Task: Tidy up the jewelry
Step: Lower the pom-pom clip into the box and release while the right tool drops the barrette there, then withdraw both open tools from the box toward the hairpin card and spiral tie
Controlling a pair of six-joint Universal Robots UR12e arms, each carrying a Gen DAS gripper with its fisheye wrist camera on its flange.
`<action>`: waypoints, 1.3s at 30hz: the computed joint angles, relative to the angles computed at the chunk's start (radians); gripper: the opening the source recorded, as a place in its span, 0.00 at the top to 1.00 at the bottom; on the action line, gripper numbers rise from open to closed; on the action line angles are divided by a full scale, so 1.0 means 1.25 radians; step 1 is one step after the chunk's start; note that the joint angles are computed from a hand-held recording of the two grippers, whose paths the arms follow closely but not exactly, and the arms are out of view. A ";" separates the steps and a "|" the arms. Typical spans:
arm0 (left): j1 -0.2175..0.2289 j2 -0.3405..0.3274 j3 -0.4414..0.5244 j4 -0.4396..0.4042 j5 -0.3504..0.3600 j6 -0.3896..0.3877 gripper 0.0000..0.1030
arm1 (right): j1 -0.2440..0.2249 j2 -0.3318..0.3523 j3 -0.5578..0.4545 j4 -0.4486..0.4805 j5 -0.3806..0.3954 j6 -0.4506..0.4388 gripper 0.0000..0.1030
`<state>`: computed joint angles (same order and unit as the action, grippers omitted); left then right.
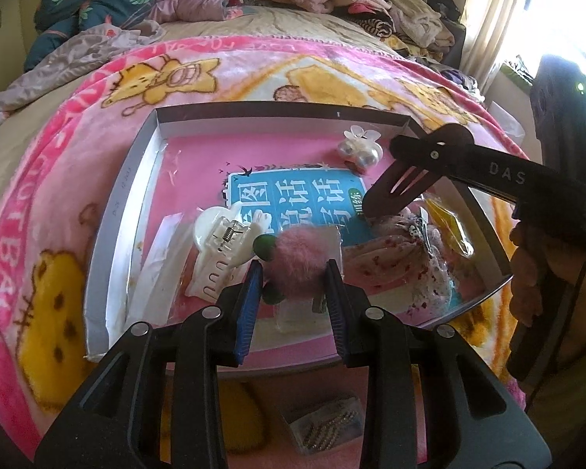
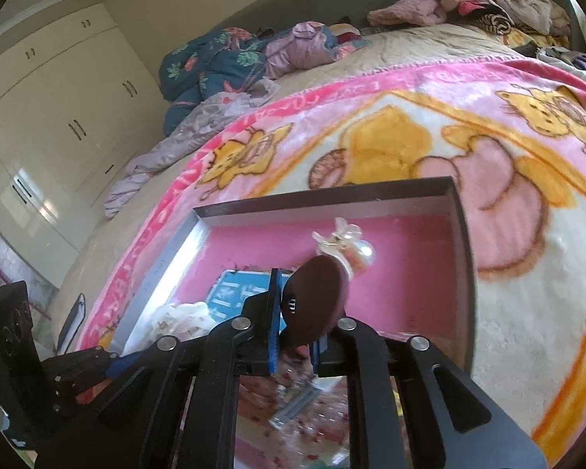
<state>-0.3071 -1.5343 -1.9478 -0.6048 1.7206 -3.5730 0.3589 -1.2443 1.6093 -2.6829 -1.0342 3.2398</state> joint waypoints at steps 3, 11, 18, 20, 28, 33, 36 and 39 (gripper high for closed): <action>0.000 0.000 0.000 0.000 0.000 -0.001 0.77 | -0.003 -0.007 0.006 0.010 -0.023 -0.001 0.81; -0.001 0.000 0.001 -0.001 0.002 0.000 0.77 | -0.013 -0.028 0.033 0.003 -0.081 -0.002 0.57; -0.001 0.000 -0.001 0.003 0.001 -0.001 0.77 | -0.024 -0.054 0.066 -0.022 -0.107 0.003 0.47; -0.003 -0.002 0.000 0.005 0.003 -0.003 0.77 | -0.025 -0.063 0.075 -0.026 -0.115 0.000 0.46; -0.012 0.003 0.004 0.013 0.017 -0.012 0.65 | -0.028 -0.102 0.109 -0.051 -0.134 -0.017 0.35; -0.015 0.018 -0.001 0.024 0.027 -0.017 0.56 | -0.024 -0.122 0.125 -0.066 -0.157 -0.020 0.29; -0.020 0.026 -0.004 0.034 0.034 -0.021 0.49 | -0.023 -0.136 0.134 -0.070 -0.164 -0.027 0.25; -0.024 0.034 -0.006 0.038 0.044 -0.021 0.48 | -0.022 -0.147 0.142 -0.076 -0.168 -0.028 0.23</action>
<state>-0.3372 -1.4916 -1.9551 -0.5577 1.7758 -3.5995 0.3311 -1.4283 1.7868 -2.7780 -1.2442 3.2044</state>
